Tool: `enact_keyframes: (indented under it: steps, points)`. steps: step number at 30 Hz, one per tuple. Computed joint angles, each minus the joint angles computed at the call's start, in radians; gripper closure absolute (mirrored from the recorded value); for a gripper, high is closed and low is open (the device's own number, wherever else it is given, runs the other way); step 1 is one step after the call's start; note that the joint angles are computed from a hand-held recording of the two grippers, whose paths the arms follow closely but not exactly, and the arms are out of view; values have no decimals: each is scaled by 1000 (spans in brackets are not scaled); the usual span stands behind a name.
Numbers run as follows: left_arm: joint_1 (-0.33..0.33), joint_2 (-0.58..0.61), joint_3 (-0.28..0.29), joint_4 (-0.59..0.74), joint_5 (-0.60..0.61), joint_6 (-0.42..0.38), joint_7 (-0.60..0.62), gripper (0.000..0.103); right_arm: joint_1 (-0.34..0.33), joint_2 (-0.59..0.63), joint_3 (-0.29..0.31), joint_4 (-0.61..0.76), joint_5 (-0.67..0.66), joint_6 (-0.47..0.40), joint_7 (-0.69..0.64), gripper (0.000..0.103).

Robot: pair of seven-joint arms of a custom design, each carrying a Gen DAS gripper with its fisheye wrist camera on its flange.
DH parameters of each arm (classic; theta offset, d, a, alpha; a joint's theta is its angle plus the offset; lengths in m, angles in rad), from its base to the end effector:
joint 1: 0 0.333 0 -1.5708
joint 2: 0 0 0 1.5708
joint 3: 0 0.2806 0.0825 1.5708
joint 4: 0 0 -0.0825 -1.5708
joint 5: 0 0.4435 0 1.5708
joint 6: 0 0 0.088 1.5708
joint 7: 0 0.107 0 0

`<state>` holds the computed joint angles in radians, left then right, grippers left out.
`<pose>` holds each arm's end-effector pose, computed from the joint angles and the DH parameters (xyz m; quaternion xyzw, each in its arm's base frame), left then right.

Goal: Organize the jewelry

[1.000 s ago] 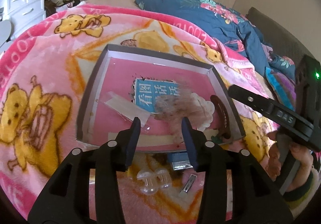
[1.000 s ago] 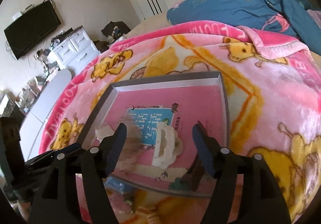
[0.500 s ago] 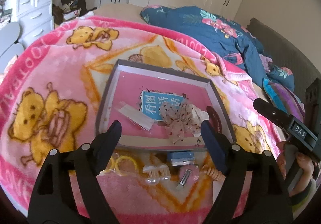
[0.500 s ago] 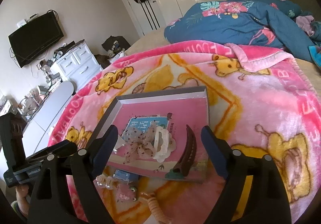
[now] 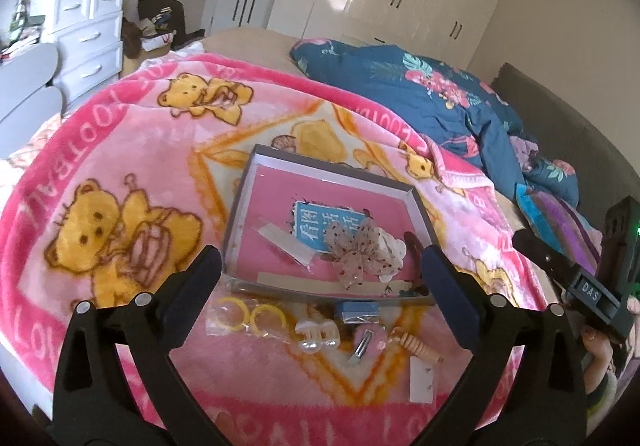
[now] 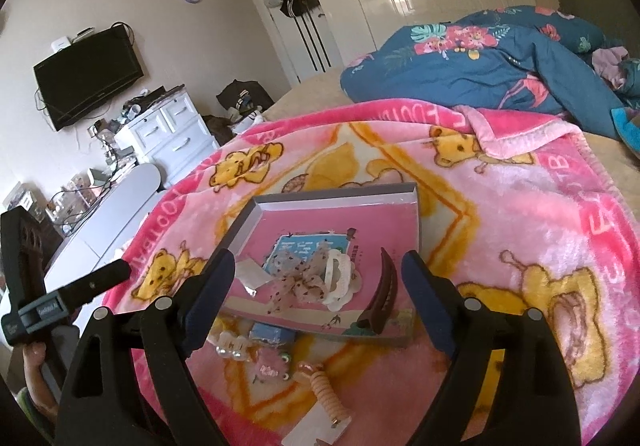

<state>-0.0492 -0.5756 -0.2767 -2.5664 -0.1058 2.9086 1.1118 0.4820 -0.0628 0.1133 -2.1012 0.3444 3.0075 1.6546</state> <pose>0.4714 -0.1569 0.5027 -0.6946 0.5709 -0.3858 0.2066 0.5381 0.3360 0.5000 -0.6829 0.5598 -0.1112 0.4558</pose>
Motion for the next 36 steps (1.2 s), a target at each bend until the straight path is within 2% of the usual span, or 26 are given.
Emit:
enact_keyframes:
  steps: [12,18,21,36]
  points:
    - [-6,-114,-1,-82,-9,-11,-9,9,31,-89,-14,-100,-104,26,57,19]
    - [-15,-153,0,-111,-15,-27,-8,9,71,-121,-39,-135,-120,15,47,19]
    - [-15,-175,-4,-128,-14,-37,-11,9,69,-134,-30,-151,-153,14,64,19]
    - [-24,-249,-16,-193,8,-95,-25,9,142,-158,-55,-190,-120,-19,-12,19]
